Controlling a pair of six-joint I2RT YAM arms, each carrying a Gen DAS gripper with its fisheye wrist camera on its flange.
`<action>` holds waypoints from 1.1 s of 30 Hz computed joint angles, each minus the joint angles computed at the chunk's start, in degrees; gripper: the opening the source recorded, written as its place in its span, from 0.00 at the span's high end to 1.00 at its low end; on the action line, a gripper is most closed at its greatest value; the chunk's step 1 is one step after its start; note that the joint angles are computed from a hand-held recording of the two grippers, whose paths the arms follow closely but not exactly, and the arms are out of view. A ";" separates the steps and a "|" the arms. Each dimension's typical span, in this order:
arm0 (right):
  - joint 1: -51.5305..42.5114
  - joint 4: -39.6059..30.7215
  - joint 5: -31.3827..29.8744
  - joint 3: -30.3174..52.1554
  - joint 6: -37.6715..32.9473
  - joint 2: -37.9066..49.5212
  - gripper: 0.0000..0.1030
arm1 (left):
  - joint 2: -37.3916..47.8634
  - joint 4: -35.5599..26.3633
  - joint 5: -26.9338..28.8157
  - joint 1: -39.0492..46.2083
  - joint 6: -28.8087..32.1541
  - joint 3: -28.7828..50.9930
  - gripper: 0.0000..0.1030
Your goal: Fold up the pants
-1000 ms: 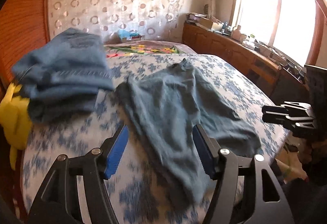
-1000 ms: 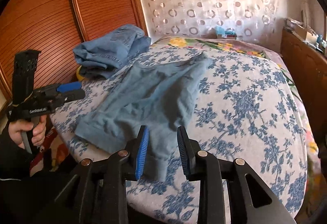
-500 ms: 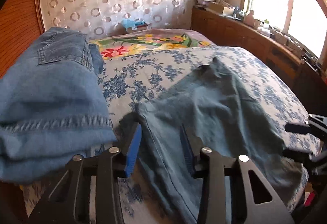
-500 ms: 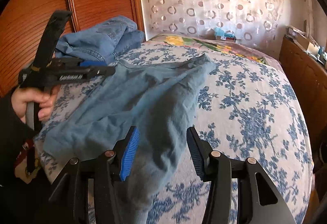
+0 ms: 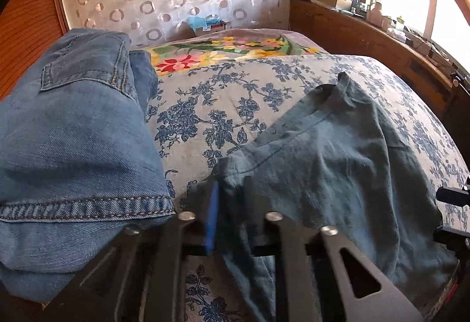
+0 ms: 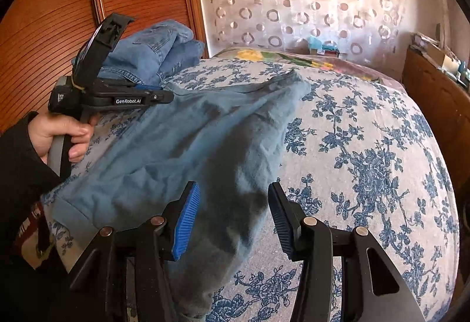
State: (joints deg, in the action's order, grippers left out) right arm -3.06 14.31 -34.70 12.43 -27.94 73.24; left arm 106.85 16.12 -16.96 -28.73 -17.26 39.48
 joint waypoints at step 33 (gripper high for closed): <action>0.32 1.11 0.80 -0.41 1.56 0.53 0.51 | -16.94 2.41 -8.86 -17.90 -12.02 -15.46 0.23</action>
